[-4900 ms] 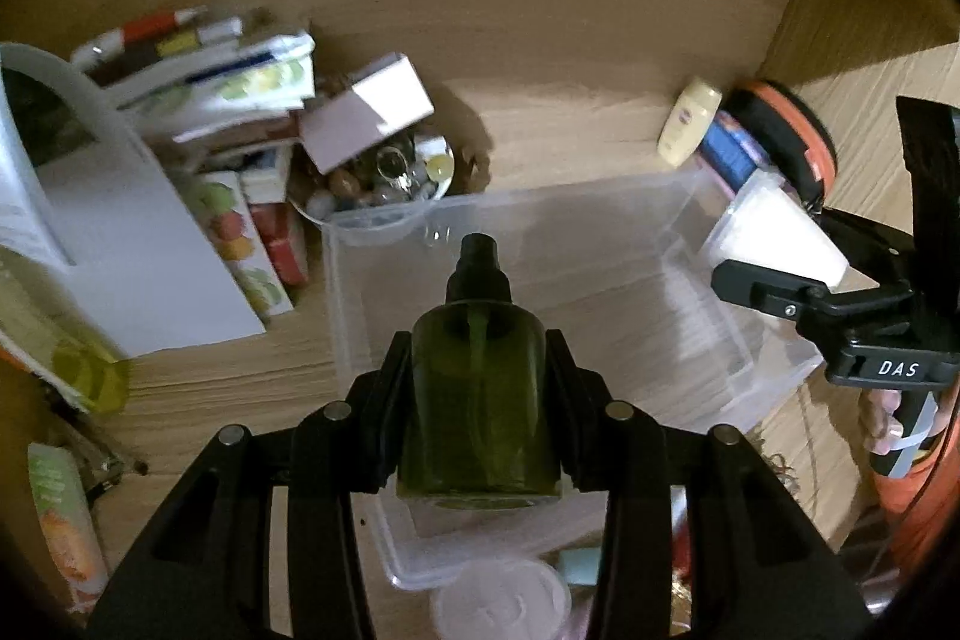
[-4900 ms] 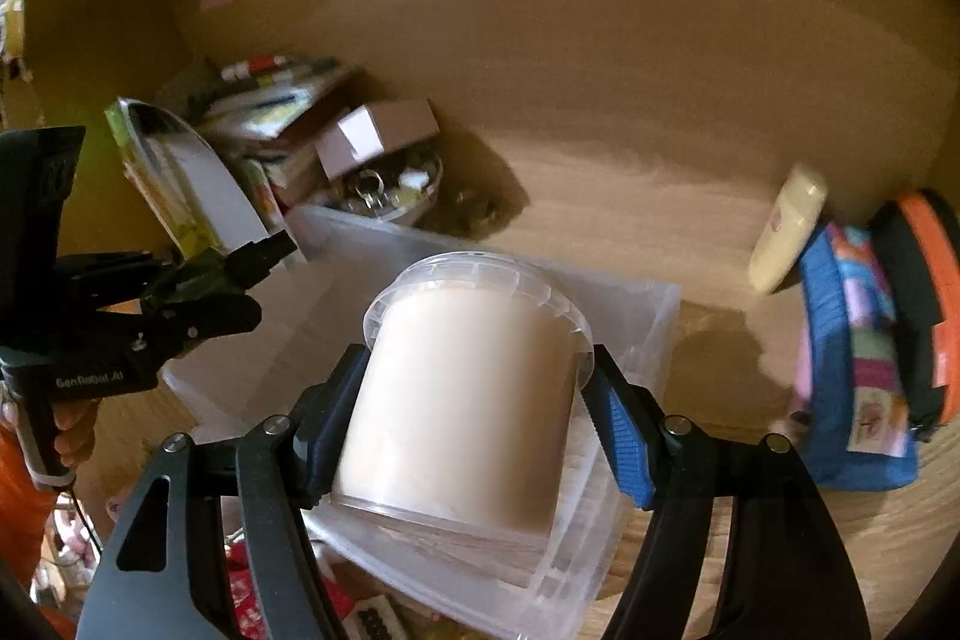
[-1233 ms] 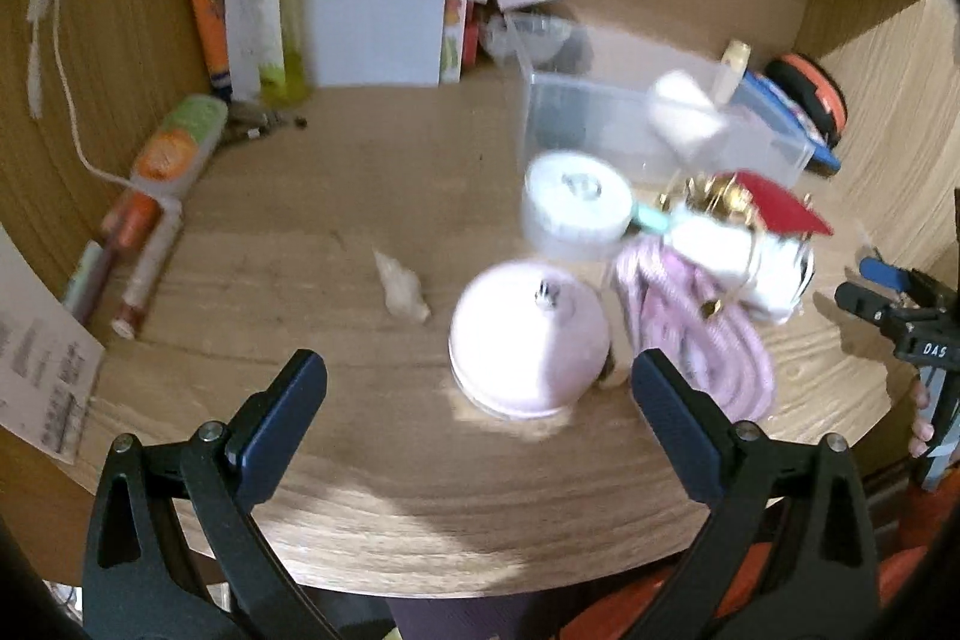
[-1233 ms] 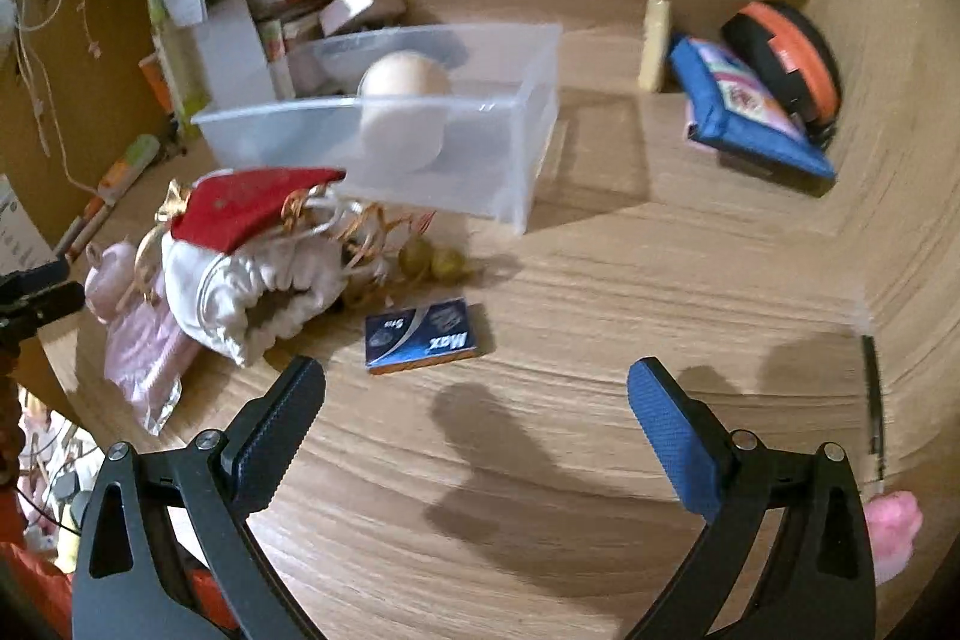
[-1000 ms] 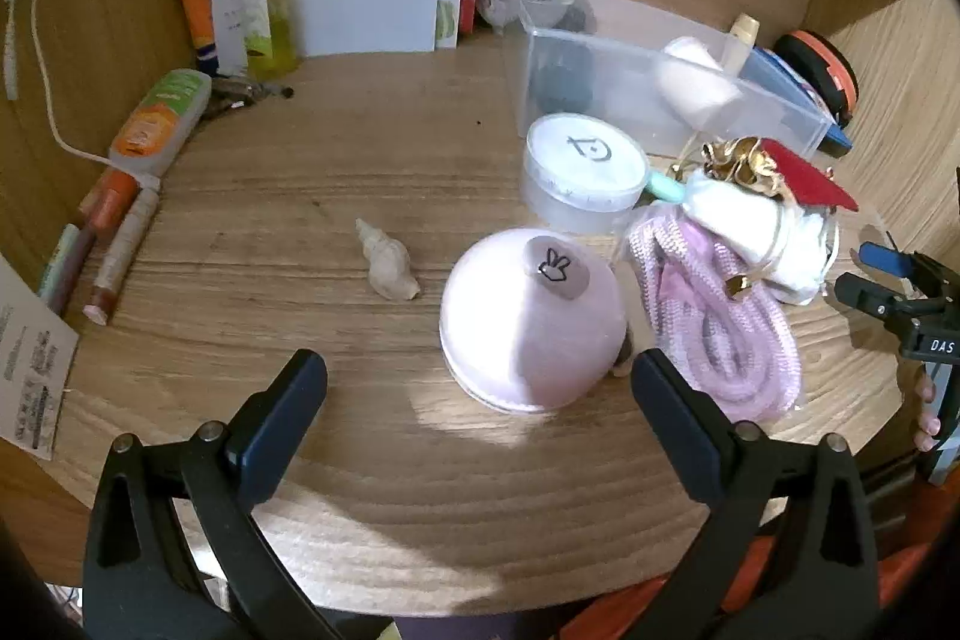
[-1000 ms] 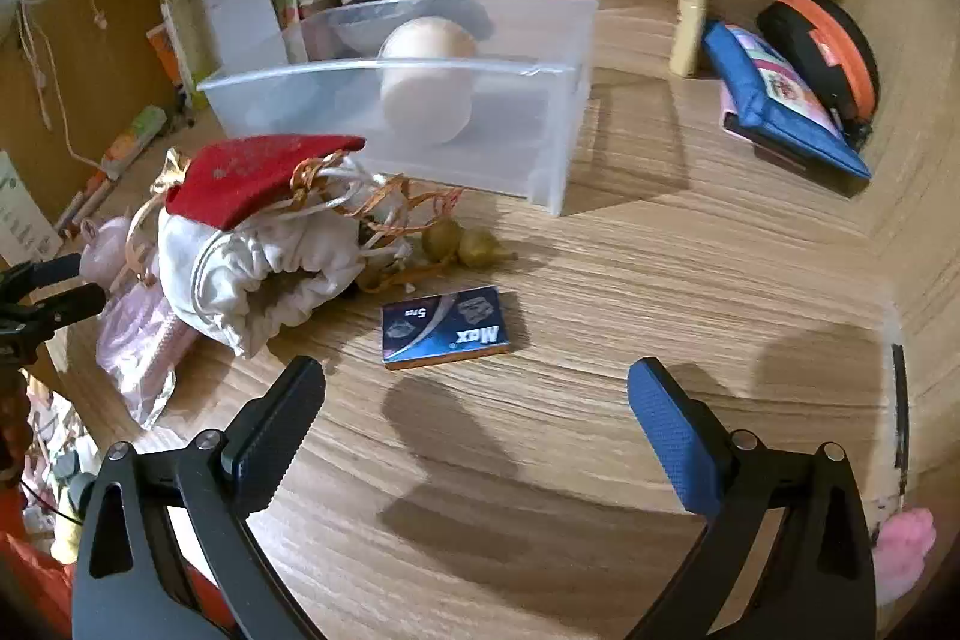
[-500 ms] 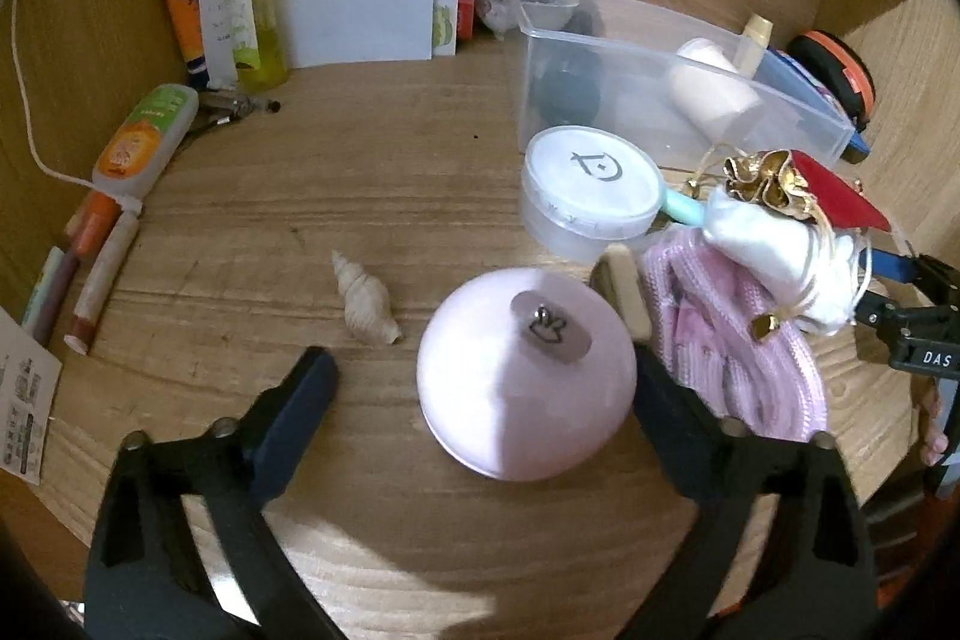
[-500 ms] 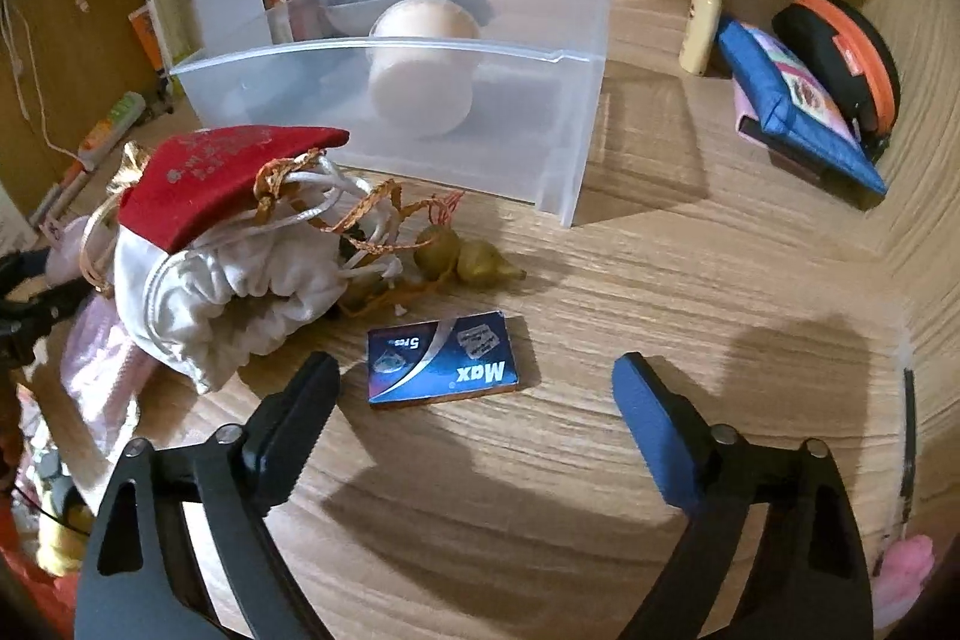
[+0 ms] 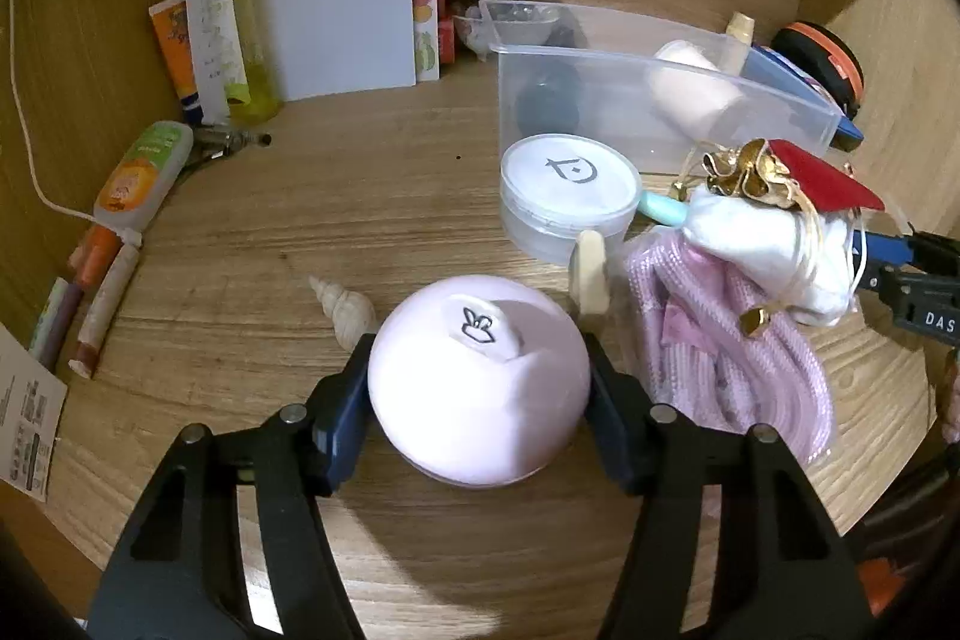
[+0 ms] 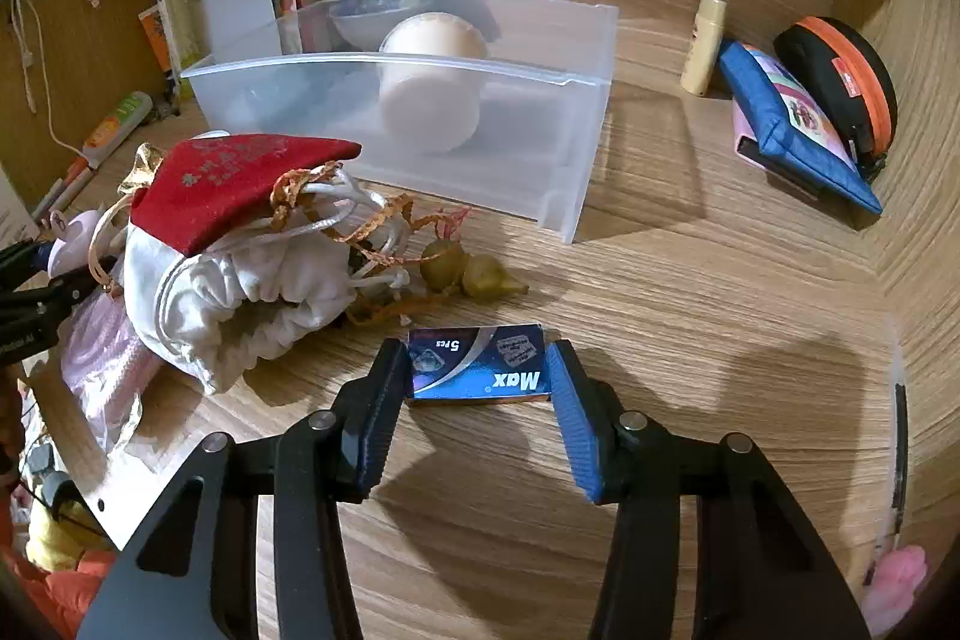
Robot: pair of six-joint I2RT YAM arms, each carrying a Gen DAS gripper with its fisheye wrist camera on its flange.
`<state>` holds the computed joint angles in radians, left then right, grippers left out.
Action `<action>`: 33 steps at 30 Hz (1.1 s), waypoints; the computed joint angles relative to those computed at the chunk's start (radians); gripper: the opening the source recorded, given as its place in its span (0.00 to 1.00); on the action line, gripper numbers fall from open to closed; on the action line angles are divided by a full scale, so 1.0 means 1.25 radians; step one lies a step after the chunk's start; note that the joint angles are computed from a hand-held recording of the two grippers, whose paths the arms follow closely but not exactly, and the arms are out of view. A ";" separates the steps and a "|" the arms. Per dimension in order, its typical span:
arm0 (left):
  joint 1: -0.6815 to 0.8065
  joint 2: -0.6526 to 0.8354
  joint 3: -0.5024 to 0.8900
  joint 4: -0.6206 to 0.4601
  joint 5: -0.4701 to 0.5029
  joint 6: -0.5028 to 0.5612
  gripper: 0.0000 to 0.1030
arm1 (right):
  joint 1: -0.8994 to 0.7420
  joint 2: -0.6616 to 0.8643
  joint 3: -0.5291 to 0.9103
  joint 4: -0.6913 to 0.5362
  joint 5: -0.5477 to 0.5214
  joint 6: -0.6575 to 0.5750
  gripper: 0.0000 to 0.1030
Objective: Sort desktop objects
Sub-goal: 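Grasp the blue Max card pack with the right tool while the left tool grasps the pink compact, then carry the card pack and pink compact into the clear box and release both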
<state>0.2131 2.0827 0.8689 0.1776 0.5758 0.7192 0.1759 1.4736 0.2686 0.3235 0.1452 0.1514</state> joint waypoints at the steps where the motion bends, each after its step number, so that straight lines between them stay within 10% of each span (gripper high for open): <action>1: 0.001 0.000 -0.001 0.001 0.003 0.001 0.61 | -0.001 -0.001 -0.003 0.003 0.001 -0.001 0.43; 17: 0.081 -0.044 0.031 -0.106 0.101 0.023 0.61 | -0.171 -0.227 -0.055 -0.105 -0.154 0.017 0.43; 33: 0.049 -0.159 0.108 -0.192 0.163 -0.025 0.61 | -0.142 -0.404 0.054 -0.296 -0.097 -0.038 0.43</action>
